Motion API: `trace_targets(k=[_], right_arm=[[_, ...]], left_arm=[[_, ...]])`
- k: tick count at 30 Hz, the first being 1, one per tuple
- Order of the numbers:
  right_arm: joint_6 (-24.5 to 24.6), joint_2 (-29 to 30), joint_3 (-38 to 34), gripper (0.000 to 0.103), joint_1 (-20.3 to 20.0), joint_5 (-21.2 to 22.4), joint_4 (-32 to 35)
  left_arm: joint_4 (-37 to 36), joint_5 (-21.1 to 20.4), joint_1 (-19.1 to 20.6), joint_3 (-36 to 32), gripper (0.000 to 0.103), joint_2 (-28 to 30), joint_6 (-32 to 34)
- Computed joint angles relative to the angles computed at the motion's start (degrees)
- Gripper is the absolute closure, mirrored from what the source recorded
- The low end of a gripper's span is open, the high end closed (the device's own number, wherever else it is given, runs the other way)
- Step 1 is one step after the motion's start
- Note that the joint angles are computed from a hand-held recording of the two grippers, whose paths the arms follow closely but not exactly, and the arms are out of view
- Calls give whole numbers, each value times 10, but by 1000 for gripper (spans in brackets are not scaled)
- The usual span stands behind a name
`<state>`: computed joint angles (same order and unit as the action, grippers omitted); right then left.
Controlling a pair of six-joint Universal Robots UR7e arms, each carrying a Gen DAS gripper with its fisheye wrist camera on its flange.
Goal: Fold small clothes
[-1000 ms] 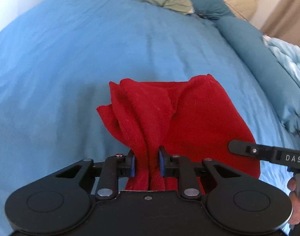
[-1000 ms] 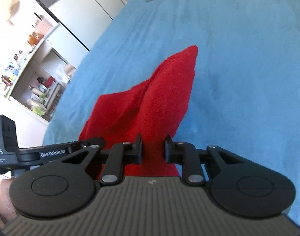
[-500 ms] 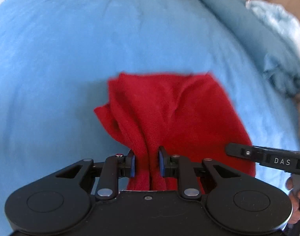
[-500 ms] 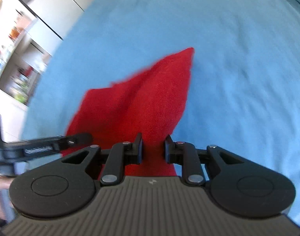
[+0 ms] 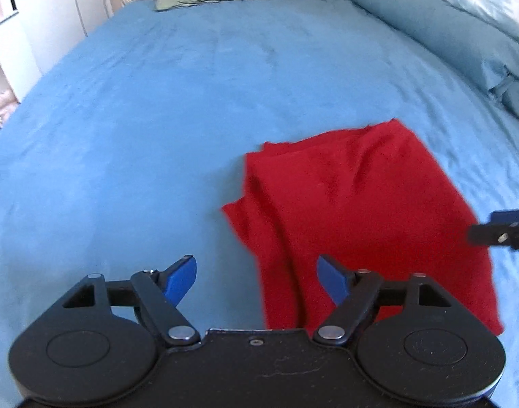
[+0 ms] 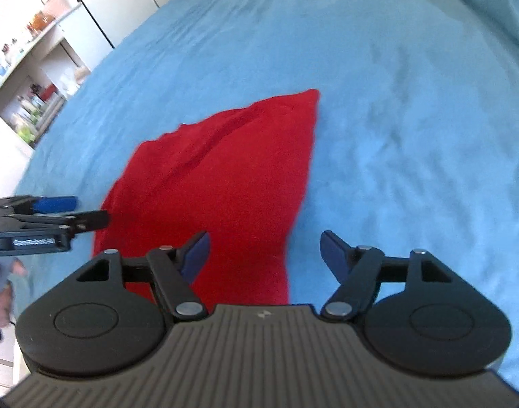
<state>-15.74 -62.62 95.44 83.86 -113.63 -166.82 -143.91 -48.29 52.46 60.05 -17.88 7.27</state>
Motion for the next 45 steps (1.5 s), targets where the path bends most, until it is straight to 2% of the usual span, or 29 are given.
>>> trace_targets(k=[2, 8, 12, 15, 19, 22, 24, 27, 29, 31, 37, 40, 45], right_arm=[[-6, 2, 11, 14, 2, -24, -26], [-57, 25, 41, 12, -19, -39, -135], [-108, 40, 70, 4, -38, -9, -229], [-109, 36, 88, 4, -47, 19, -266], [-113, 21, 118, 4, -25, 17, -335], [-97, -15, 154, 1, 9, 8, -360], [-81, -43, 176, 0, 40, -14, -360], [-71, -72, 198, 0, 96, -79, -366], [-80, -84, 212, 0, 135, -128, -381], [-79, -95, 220, 0, 170, -180, -368], [-47, -128, 259, 0, 254, -282, -351], [-6, -149, 284, 0, 290, -323, -317], [58, -163, 325, 0, 336, -384, -281]], left_arm=[[-35, 8, 3, 28, 21, -8, 10], [-143, 25, 16, 79, 20, 1, 61], [-250, 10, 23, 108, 19, 9, 104], [-290, 6, 21, 126, 19, 4, 113], [-344, 25, -1, 167, 20, -23, 119], [-360, 32, -32, 228, 19, -79, 96], [-349, 40, -57, 270, 16, -126, 65], [-345, 60, -96, 327, 0, -186, 29], [-360, 78, -120, 359, 0, -215, 19], [-347, 100, -144, 389, 0, -246, -8], [-303, 141, -199, 470, 0, -317, -86], [-266, 146, -209, 498, 0, -343, -136], [-240, 157, -224, 545, 0, -369, -176]])
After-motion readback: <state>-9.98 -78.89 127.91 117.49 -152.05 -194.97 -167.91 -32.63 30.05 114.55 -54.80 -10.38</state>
